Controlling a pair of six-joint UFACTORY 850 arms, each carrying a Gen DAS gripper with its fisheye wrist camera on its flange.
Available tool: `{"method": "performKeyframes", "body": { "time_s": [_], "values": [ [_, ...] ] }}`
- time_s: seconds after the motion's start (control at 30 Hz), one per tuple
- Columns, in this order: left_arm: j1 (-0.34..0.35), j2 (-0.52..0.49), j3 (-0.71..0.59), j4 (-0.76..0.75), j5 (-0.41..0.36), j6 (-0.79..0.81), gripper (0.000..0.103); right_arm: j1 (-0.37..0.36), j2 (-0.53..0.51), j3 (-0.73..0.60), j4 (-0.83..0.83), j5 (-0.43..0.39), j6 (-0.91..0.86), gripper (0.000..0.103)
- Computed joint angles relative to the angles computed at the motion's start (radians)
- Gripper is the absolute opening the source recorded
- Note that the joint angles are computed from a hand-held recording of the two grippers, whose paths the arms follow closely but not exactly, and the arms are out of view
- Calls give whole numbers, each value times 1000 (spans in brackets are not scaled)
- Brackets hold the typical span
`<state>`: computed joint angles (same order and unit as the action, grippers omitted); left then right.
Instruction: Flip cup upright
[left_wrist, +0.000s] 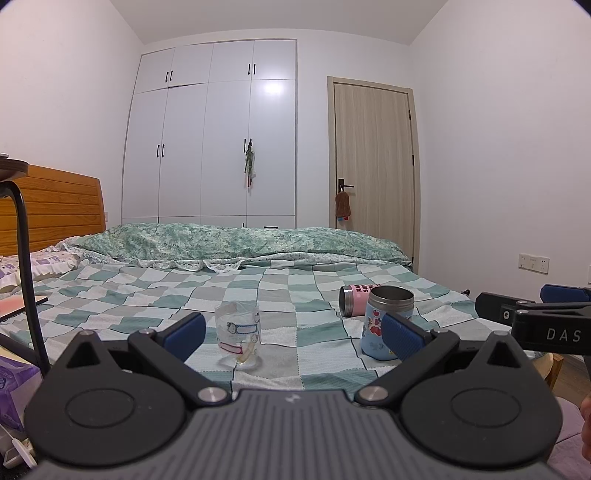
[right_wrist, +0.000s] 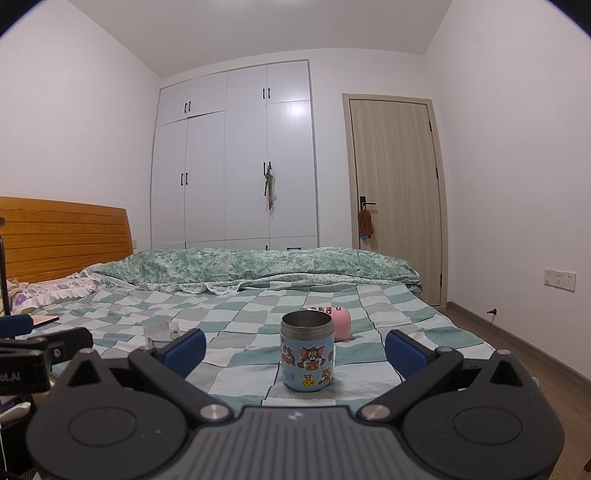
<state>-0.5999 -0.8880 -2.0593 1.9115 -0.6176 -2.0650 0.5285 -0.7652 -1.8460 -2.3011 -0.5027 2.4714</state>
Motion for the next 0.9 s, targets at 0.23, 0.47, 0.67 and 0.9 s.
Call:
{"method": "performKeyframes", "body": {
  "time_s": [0.23,0.47,0.67,0.9],
  "values": [
    [-1,-1,-1,0,-1,0,103,0,0,0,-1,1,1,103],
    [0,-1,-1,0,-1,0,103,0,0,0,-1,0,1,103],
    [-1,-1,-1,-9,-4,6,103,0,0,0,-1,1,1,103],
    [0,-2,-3,-10,-3,6,103,0,-2,-2,-1,0,3,103]
  ]
}}
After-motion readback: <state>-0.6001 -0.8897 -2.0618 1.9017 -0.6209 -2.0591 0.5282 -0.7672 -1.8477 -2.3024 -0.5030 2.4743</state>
